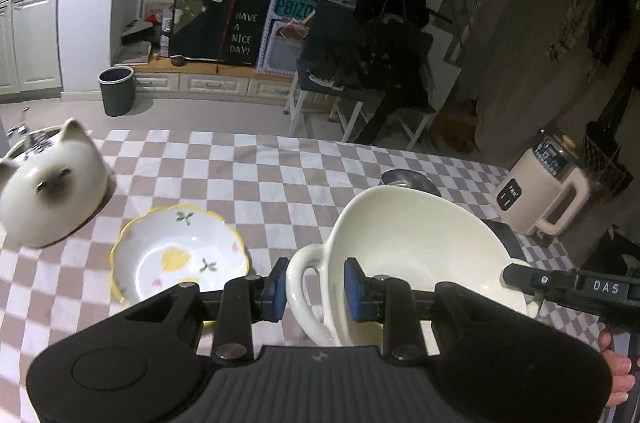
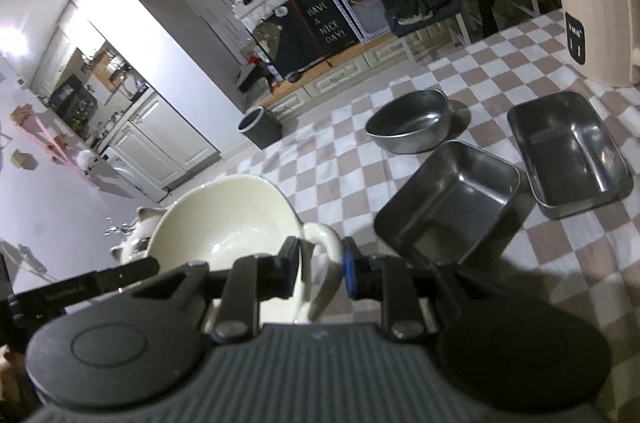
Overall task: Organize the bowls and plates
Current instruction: 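Lift the cream bowl with both tools and carry it over the white plate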
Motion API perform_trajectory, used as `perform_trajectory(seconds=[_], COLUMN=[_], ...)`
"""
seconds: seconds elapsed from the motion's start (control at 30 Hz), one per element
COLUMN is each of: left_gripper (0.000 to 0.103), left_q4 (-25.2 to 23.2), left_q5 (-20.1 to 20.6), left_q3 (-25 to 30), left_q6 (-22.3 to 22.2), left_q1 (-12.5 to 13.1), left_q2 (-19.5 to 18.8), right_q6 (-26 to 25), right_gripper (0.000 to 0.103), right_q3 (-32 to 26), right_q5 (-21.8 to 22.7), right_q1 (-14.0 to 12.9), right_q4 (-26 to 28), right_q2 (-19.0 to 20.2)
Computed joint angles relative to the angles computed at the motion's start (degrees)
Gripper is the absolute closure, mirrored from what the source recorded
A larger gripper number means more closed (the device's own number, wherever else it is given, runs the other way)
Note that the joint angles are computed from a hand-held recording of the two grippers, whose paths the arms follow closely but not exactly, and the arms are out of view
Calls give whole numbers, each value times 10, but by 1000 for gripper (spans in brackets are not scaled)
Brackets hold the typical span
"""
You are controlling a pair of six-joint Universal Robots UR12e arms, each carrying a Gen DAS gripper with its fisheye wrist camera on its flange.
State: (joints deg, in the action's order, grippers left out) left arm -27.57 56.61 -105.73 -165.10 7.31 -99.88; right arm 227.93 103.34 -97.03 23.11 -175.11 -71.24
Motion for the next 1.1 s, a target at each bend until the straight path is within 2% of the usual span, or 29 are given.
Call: perform_trajectory(seconds=[0.17, 0.47, 0.63, 0.87, 1.1], left_gripper=[74, 74, 74, 74, 74], left_q4=[15, 40, 40, 29, -7], left_q5=[-18, -31, -34, -22, -2], left_q3=[-39, -90, -103, -103, -96], left_q6=[-11, -25, -35, -33, -20], left_q1=[19, 58, 76, 86, 90], left_q2=[32, 66, 70, 67, 58], right_q6=[4, -26, -40, -56, -59], right_gripper=[76, 76, 76, 76, 76], right_q3=[12, 3, -10, -29, -43], right_q5=[-8, 1, 18, 20, 32], right_q1=[14, 34, 36, 41, 45], right_q4=[-15, 4, 28, 55, 83], right_q2=[-7, -3, 5, 16, 22])
